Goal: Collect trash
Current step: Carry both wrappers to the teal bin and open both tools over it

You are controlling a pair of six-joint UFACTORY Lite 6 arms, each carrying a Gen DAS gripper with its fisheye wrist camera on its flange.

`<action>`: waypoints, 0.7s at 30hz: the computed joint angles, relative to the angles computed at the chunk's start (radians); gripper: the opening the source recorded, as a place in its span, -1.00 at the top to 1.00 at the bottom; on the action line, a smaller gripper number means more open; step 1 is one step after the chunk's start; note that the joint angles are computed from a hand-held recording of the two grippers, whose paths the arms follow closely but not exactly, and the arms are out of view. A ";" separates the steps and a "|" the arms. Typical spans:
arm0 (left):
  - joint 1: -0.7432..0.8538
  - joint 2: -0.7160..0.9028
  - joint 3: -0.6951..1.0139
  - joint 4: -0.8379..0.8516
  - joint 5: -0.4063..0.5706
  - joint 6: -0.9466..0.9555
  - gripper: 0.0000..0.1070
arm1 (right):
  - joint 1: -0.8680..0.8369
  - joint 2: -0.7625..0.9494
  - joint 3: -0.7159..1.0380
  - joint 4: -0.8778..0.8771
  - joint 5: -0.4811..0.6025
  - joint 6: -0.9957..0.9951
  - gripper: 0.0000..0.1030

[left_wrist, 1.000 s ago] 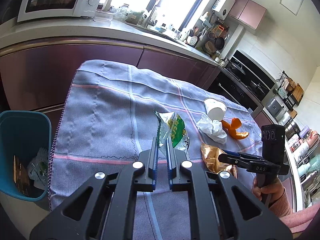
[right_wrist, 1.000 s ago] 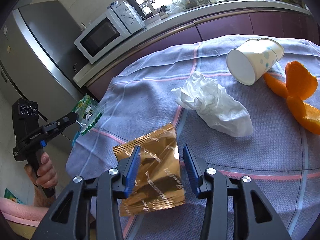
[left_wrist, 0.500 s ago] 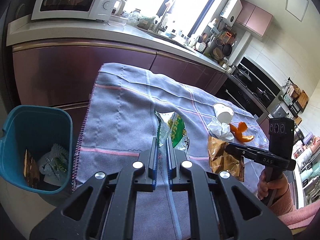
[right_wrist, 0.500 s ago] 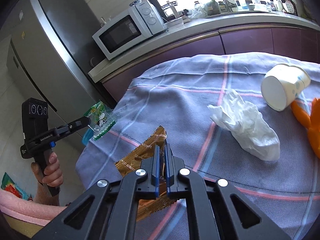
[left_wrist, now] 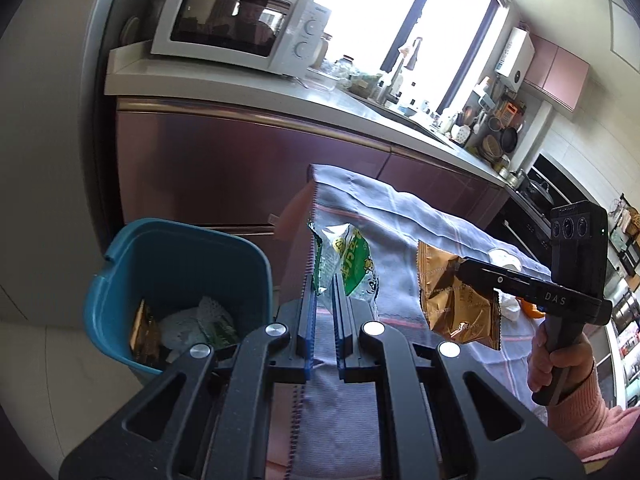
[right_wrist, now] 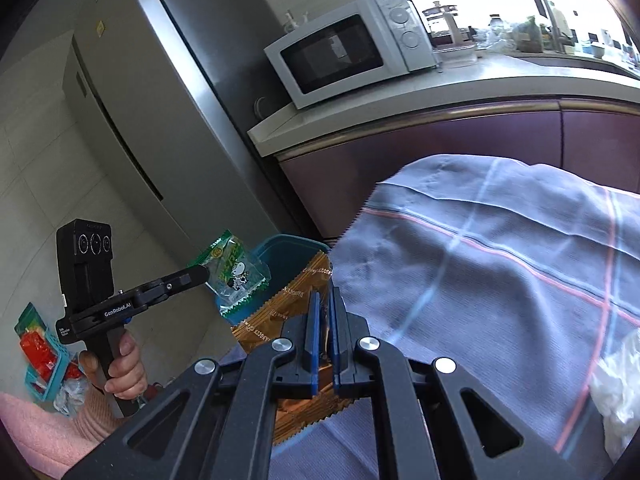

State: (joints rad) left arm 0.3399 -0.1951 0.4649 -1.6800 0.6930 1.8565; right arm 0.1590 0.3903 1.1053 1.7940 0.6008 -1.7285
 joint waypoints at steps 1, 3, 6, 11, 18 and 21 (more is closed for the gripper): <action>0.026 0.010 0.006 0.007 0.001 0.007 0.84 | 0.023 0.037 0.056 -0.021 -0.010 0.028 0.93; 0.073 0.033 0.021 0.005 -0.012 0.033 0.84 | 0.064 0.109 0.163 -0.065 -0.022 0.092 0.93; 0.145 0.089 0.055 0.013 -0.011 0.064 0.84 | 0.124 0.220 0.333 -0.155 -0.056 0.205 0.93; 0.209 0.235 0.149 -0.011 -0.031 0.120 0.84 | 0.199 0.420 0.633 -0.391 -0.093 0.491 0.92; 0.191 0.447 0.291 -0.119 -0.104 0.209 0.84 | 0.264 0.727 1.095 -0.799 -0.076 0.962 0.92; 0.173 0.530 0.354 -0.148 -0.130 0.223 0.83 | 0.277 0.885 1.345 -0.971 -0.013 1.172 0.92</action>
State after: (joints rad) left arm 0.5125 0.3347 0.8192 -1.8282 0.5629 2.0790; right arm 0.4362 1.2750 2.4504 0.8226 0.5879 -0.5568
